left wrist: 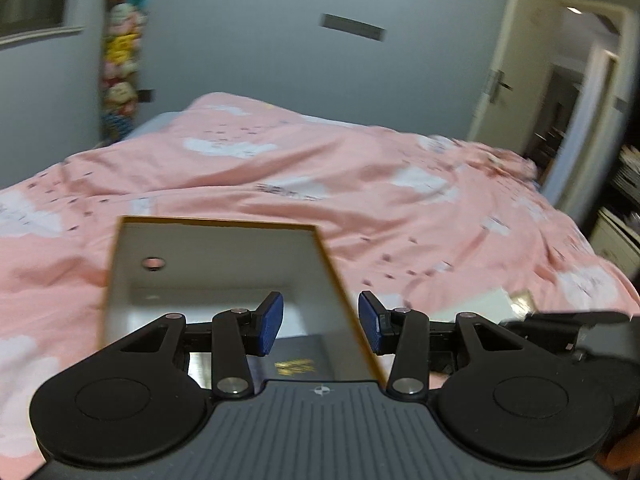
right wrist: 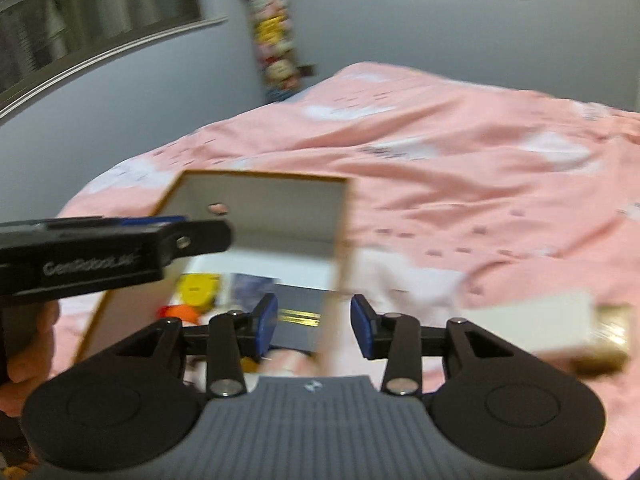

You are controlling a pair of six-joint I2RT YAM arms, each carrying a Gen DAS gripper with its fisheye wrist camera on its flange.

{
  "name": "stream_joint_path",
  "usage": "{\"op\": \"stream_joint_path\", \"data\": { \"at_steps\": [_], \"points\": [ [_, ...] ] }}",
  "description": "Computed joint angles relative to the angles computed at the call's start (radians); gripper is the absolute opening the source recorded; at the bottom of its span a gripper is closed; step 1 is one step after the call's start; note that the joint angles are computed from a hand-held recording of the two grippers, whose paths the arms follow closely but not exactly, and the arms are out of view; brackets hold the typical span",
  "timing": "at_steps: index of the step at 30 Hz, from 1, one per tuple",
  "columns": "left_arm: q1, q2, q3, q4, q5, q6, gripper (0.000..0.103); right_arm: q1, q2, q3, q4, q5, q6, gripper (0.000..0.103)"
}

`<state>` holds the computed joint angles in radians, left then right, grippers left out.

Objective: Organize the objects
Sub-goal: 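Move both tools back toward the white box and gold box on the bed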

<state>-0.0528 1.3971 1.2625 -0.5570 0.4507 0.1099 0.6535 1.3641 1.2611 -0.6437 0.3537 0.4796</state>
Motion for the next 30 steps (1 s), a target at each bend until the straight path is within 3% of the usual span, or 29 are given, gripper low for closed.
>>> {"op": "stream_joint_path", "data": {
  "at_steps": [8,14,19,22,25,30],
  "points": [
    [-0.195,-0.033,-0.049,0.006,-0.049,0.048,0.054,-0.020,-0.301,-0.232,-0.071,0.191,0.102,0.043],
    [-0.327,-0.002,-0.042,0.013,-0.115,0.060,0.054,-0.045,-0.415,-0.337,-0.132,0.293,0.164,0.050],
    [-0.394,0.076,0.020,-0.050,-0.116,0.120,0.054,-0.107,-0.470,-0.436,-0.121,0.342,0.178,0.050],
    [-0.438,0.149,0.083,-0.114,-0.132,0.168,0.054,-0.187,-0.535,-0.515,-0.085,0.298,0.154,0.050],
    [-0.478,0.216,0.130,-0.147,-0.158,0.198,0.054,-0.309,-0.572,-0.571,-0.035,0.170,0.122,0.049],
    [-0.537,0.312,0.188,-0.138,-0.231,0.307,0.054,-0.439,-0.577,-0.631,0.080,0.033,0.035,0.048]
  ]
}}
